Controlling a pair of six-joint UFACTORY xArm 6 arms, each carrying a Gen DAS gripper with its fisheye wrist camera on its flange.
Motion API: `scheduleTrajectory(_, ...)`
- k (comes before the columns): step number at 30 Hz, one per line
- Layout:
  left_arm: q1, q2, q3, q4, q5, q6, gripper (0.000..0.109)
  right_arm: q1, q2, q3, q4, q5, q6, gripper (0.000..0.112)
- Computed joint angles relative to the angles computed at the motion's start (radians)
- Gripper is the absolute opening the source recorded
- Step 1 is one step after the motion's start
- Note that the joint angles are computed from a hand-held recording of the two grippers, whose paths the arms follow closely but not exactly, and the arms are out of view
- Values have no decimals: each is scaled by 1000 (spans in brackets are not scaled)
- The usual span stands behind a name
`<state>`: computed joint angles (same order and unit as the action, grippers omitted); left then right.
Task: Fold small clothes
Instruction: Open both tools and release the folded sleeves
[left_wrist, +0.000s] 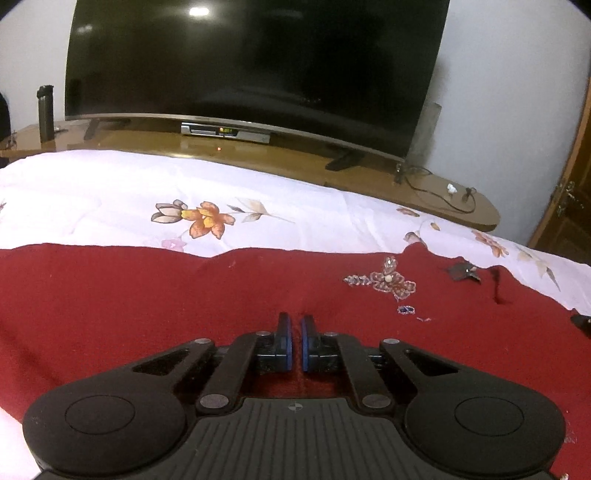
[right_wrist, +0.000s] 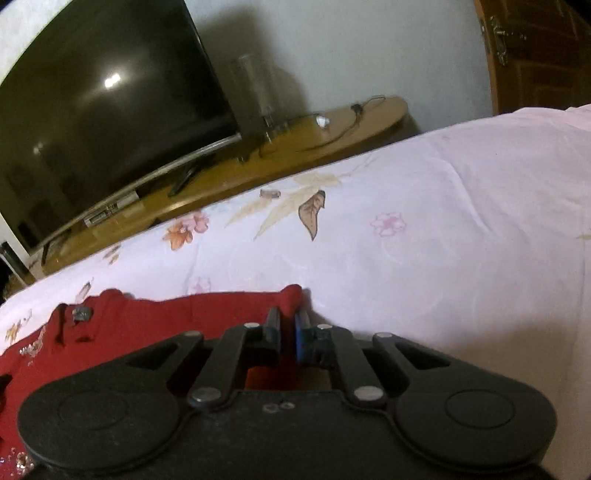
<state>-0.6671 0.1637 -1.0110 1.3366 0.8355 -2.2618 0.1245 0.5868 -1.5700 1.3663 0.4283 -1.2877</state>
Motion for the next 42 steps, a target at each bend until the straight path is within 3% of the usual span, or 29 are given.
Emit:
scheduleTrajectory(3,9,-5,6,4,-21,12,6,8,-8,7,-36,-16,8,9)
scheduleTrajectory(5,11,-20,21,21,-30,-17,10,3,-8,4,-47,-4,-5,17)
scheduleTrajectory(7,-33,-40,34,13,68,-73,28,-1,-35,26,-25,-17,-11,36)
scheduleTrajectory(9,-99,-48,29,3,210,-88,32,-12,-98,84,107,-2,-146,35)
scheduleTrajectory(10,-118,-58,35,30,227,-115,32,-18,-125,110,130,17,-185,35)
scheduleTrajectory(12,-131,-51,16,81,211,-125,32,-26,-192,184,177,56,-278,32)
scheduleTrajectory(15,-109,26,-84,134,106,-24,32,2,-247,264,163,78,-358,30)
scheduleTrajectory(20,-38,164,-230,19,-65,210,35,89,-245,297,112,23,-439,31)
scheduleTrajectory(23,-55,139,-181,23,-34,185,35,115,-214,284,142,-92,-515,19)
scheduleTrajectory(24,-59,124,-165,-2,-11,201,35,102,-209,277,155,-90,-509,15)
scheduleTrajectory(27,-53,72,-95,4,-11,165,35,98,-203,267,187,-183,-518,18)
scheduleTrajectory(30,-97,92,-156,-14,77,204,35,62,-246,303,157,-110,-437,27)
scheduleTrajectory(32,-95,116,-194,67,-3,150,35,61,-312,362,239,-59,-516,30)
scheduleTrajectory(34,-100,194,-297,63,-61,217,36,69,-368,425,210,16,-491,29)
scheduleTrajectory(36,-100,273,-391,14,-111,304,37,99,-399,471,202,29,-513,28)
scheduleTrajectory(37,-103,318,-441,-50,-110,375,40,114,-413,497,194,33,-521,28)
scheduleTrajectory(39,-123,337,-457,-54,-59,391,45,141,-425,527,182,15,-546,28)
scheduleTrajectory(42,-135,274,-376,-62,-29,382,67,164,-423,550,249,-80,-687,28)
